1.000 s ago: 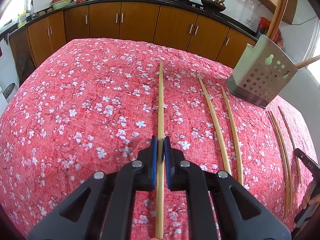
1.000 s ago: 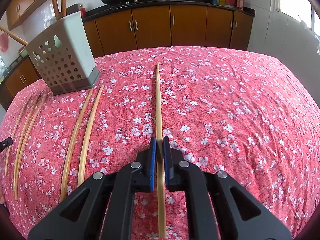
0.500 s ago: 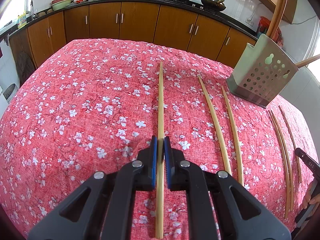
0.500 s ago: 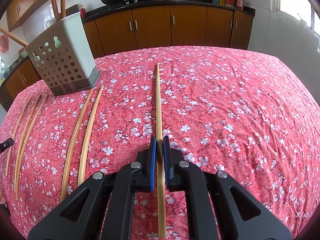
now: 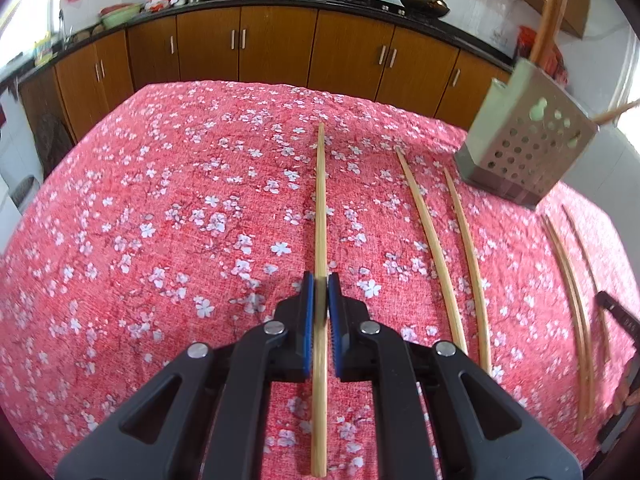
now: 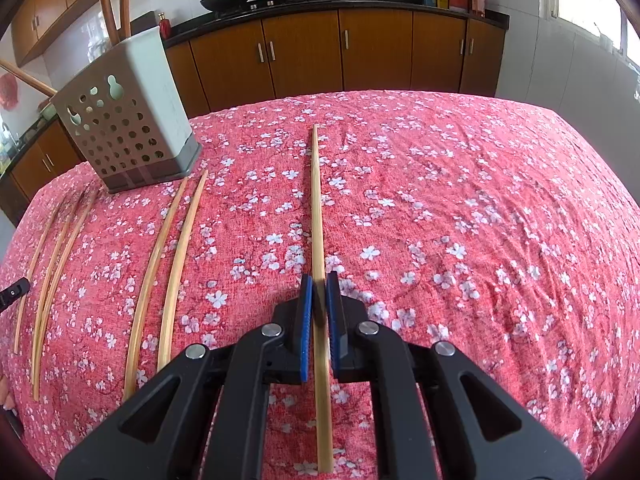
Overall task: Organize utensils
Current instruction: 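Hold both chopsticks and begin lifting them toward the holder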
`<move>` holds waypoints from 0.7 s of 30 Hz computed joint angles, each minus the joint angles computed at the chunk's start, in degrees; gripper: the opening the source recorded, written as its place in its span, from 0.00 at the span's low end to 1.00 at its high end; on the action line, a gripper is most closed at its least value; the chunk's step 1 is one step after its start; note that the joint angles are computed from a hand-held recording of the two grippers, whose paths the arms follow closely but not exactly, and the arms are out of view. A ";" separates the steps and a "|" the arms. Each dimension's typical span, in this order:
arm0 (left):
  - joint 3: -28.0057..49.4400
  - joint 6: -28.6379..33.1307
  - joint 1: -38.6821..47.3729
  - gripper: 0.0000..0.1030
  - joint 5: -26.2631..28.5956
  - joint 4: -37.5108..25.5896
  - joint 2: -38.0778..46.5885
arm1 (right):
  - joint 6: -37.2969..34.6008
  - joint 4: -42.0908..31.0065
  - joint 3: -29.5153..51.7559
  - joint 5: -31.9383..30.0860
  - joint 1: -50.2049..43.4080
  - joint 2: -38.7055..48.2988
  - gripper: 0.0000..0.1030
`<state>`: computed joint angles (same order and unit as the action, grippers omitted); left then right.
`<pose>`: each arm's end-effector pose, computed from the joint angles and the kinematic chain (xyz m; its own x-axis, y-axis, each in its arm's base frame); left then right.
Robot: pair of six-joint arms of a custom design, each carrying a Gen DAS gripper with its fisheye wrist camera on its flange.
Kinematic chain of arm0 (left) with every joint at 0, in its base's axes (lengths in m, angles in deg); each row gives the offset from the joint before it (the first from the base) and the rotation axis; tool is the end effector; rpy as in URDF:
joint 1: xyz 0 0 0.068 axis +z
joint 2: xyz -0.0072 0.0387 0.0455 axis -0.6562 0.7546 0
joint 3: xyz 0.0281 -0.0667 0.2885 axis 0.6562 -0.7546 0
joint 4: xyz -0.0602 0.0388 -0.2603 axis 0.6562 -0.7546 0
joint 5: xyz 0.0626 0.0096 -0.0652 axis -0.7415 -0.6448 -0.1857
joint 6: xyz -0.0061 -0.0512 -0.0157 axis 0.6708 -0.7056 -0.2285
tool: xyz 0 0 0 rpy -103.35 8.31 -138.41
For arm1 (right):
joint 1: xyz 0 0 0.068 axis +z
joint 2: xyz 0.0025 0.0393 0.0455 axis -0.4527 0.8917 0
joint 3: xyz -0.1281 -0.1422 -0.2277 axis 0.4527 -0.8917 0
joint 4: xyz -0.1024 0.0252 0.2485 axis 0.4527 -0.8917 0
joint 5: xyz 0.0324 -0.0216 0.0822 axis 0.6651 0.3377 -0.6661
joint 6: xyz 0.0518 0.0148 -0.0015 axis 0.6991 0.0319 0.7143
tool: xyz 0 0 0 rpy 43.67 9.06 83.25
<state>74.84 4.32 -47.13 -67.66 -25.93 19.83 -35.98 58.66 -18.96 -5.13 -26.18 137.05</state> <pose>0.3657 -0.0446 0.1430 -0.7571 0.1134 -0.6434 0.2284 0.9686 -0.0980 0.2410 -0.0041 0.1250 -0.6483 0.3767 -0.6617 0.4066 0.9060 0.1174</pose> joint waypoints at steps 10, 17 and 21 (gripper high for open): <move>-3.97 3.60 0.27 0.10 0.77 0.84 -2.58 | 1.13 -1.22 -2.63 0.48 1.30 -3.72 0.08; -6.43 4.79 0.56 0.10 0.82 1.37 -4.42 | 1.27 -2.34 -2.79 0.32 1.31 -4.90 0.08; -7.19 4.63 0.70 0.10 0.76 1.52 -5.00 | 1.31 -2.57 -2.99 0.41 1.43 -5.26 0.08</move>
<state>67.65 8.95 -46.43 -66.91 -24.41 14.84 -34.67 56.09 -21.95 -4.72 -24.74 131.79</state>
